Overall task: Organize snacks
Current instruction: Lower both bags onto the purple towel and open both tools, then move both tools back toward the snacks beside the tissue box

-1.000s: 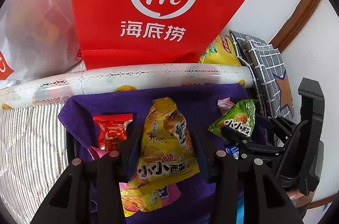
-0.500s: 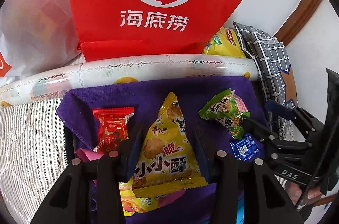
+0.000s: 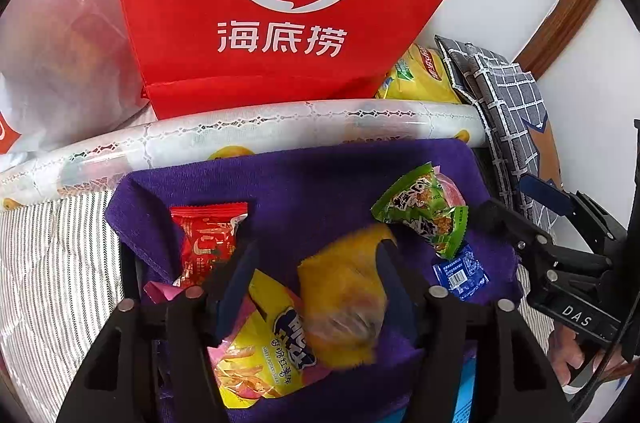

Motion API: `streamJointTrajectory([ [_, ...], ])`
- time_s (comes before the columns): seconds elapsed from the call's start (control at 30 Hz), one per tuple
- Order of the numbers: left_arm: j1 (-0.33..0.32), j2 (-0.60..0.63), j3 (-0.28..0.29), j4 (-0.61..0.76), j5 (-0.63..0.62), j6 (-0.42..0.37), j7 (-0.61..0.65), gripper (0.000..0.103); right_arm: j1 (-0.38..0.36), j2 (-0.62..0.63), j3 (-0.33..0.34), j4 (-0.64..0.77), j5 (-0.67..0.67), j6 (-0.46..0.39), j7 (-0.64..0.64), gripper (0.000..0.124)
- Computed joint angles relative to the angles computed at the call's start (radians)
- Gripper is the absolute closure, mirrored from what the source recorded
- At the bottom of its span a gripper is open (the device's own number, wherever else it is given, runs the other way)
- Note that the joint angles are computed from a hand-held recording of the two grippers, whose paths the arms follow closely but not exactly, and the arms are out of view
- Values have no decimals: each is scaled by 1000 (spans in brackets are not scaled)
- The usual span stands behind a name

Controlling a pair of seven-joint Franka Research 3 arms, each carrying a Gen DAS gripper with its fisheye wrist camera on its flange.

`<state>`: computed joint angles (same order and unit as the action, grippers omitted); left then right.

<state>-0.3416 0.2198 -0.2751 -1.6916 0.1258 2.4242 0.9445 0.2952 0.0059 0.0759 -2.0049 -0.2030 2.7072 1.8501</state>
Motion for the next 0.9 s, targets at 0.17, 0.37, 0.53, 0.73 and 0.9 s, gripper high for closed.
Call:
streamJointTrajectory([
  [0.17,-4,-12,1,-6,11,9,-7,35,-9,-29,0,-15,-63,12,70,48],
  [0.37,-19,-40,1,-5,48,7,-28,35,-39,-118,24,-76,-119,44,157,48],
  [0.53,-29,-94,-2,-36,81,28,-69,35,-84,-252,74,-168,-155,27,201,48],
  [0.73,-41,-177,-18,-94,79,18,-106,35,-133,-434,130,-298,-116,42,222,48],
  [0.9,-53,-283,-33,-178,93,20,-140,35,-148,-567,170,-386,-43,26,193,48],
])
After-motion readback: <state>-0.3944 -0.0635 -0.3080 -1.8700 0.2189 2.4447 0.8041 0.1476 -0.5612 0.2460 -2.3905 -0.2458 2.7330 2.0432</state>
